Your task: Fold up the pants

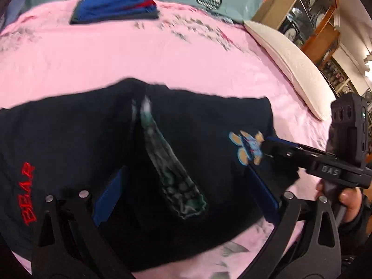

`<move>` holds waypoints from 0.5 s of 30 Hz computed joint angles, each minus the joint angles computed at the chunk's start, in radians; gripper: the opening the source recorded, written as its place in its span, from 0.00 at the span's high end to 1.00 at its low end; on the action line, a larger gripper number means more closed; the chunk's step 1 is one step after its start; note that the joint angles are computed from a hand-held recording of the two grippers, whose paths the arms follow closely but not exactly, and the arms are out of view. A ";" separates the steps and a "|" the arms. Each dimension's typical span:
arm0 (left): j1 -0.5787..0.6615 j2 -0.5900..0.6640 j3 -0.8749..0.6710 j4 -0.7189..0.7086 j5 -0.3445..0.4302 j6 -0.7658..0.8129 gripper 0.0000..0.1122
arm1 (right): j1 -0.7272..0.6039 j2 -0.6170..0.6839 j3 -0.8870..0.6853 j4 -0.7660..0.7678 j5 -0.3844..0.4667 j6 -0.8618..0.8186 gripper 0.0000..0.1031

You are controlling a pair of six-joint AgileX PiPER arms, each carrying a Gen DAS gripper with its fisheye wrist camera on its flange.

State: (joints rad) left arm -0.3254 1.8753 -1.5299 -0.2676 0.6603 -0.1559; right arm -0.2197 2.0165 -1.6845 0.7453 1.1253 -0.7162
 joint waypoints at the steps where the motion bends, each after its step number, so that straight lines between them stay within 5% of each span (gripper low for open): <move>1: 0.000 -0.006 -0.001 -0.005 0.001 0.000 0.10 | 0.002 -0.005 0.001 0.005 0.000 0.014 0.64; 4: 0.011 -0.054 0.047 -0.064 -0.014 0.039 0.10 | -0.011 -0.075 0.063 0.070 -0.016 -0.055 0.54; 7: 0.048 -0.226 0.254 -0.212 -0.125 0.151 0.10 | -0.042 -0.150 0.164 0.234 -0.008 -0.244 0.42; 10: 0.125 -0.460 0.504 -0.305 -0.241 0.187 0.10 | -0.011 -0.242 0.315 0.376 -0.110 -0.465 0.25; 15: 0.353 -0.677 0.749 -0.385 -0.281 0.086 0.10 | 0.117 -0.259 0.400 0.370 -0.215 -0.590 0.25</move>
